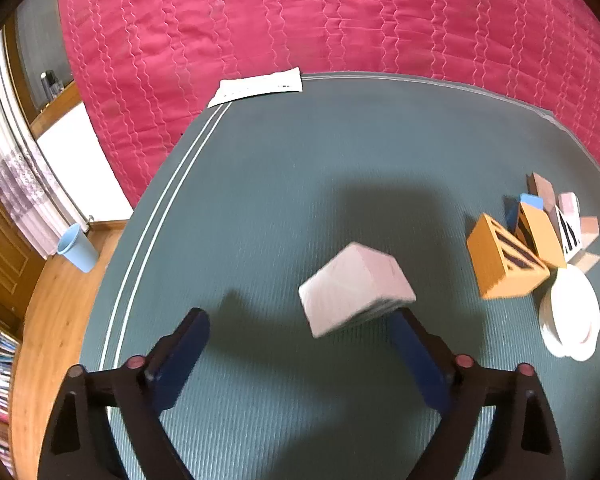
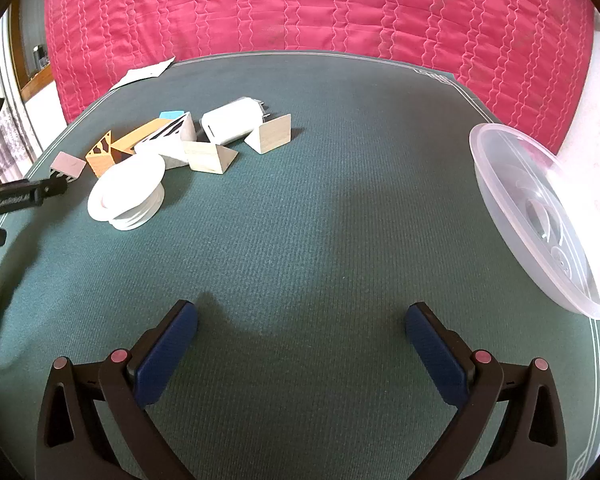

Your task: Organize rigid objects

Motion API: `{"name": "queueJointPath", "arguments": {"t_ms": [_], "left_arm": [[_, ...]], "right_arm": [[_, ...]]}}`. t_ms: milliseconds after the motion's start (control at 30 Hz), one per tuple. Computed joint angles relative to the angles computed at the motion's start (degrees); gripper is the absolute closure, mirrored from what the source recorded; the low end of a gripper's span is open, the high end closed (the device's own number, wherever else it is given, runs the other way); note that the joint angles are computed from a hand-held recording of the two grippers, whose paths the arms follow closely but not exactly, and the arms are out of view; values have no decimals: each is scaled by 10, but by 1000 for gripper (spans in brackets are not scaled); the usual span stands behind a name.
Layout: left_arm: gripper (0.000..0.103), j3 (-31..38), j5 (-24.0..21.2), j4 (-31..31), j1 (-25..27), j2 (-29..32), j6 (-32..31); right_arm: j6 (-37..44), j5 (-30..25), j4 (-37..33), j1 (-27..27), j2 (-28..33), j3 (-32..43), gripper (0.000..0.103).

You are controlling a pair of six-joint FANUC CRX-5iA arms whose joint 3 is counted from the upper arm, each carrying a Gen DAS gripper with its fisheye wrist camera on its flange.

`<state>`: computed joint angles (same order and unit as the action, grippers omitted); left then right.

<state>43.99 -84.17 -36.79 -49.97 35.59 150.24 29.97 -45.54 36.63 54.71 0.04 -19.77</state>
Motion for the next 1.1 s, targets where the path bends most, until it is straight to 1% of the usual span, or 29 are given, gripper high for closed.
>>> {"name": "queueJointPath", "arguments": {"t_ms": [133, 267, 333, 367, 400, 433, 533, 633, 867, 1000, 1100], "left_arm": [[22, 15, 8, -5, 2, 10, -19], [31, 16, 25, 0, 9, 11, -27], [43, 7, 43, 12, 15, 5, -24], [46, 4, 49, 15, 15, 3, -21], [53, 3, 54, 16, 15, 3, -19], [57, 2, 59, 15, 13, 2, -17], [63, 12, 55, 2, 6, 9, -11], [67, 11, 57, -4, 1, 10, 2], [68, 9, 57, -24, -17, 7, 42], [68, 2, 54, -24, -21, 3, 65], [68, -6, 53, -33, -27, -3, 85]], "right_arm": [[-1, 0, 0, 0, 0, 0, 0], [-1, 0, 0, 0, 1, 0, 0], [-1, 0, 0, 0, 1, 0, 0], [-1, -1, 0, 1, 1, 1, 0], [-1, -1, 0, 1, 1, 1, 0], [-1, -1, 0, 1, 1, 1, 0], [-2, -1, 1, 1, 1, 0, 0], [-2, -1, 1, 1, 1, 1, 0], [3, -1, -3, 2, 2, 3, 0], [36, 9, -30, 3, 5, 17, 0], [81, 28, -78, 3, 10, 39, 0]]}}
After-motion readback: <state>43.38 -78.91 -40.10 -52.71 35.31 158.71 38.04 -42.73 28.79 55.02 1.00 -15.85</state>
